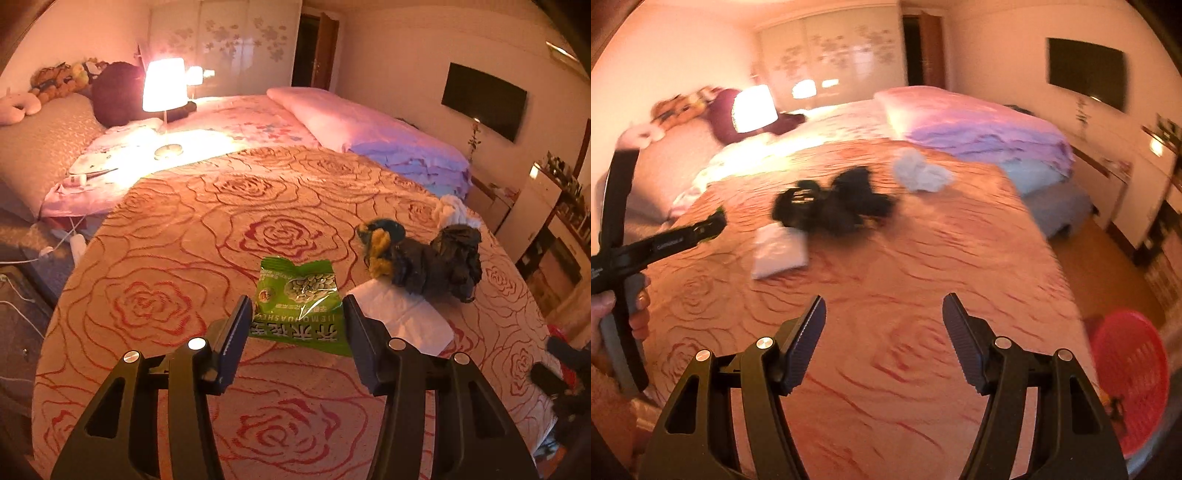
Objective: Collect trash
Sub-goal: 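Grasp the green snack bag with the left tool, then grasp the white tissue packet with the right tool while the left tool holds the green bag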
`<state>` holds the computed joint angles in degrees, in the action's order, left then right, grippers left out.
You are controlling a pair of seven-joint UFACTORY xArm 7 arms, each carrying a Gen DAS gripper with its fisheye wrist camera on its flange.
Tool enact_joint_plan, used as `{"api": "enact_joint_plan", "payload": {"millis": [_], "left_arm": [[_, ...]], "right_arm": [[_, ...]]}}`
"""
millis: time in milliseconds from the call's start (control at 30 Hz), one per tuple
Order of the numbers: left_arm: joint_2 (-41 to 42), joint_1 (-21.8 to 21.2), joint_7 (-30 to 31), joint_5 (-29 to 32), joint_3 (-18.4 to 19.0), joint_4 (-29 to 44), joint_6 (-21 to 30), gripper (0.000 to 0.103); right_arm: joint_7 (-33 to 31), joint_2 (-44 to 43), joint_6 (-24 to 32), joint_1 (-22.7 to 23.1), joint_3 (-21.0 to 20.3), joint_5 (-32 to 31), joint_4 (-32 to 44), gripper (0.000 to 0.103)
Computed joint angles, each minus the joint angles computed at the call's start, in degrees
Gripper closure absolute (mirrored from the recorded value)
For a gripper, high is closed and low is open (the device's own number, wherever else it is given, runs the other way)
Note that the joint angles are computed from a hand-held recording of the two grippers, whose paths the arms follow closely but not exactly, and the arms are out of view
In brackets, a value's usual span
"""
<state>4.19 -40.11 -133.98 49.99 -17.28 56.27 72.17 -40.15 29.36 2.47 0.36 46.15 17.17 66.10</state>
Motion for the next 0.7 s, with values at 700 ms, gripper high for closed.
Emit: {"api": "enact_joint_plan", "payload": {"millis": [700], "left_arm": [[-5.01,1.59,-4.42,-0.81,-2.38,-5.04,0.84,0.054]], "right_arm": [[2.28,9.16,16.63,28.81,-20.59,-3.57,21.96,0.051]]}}
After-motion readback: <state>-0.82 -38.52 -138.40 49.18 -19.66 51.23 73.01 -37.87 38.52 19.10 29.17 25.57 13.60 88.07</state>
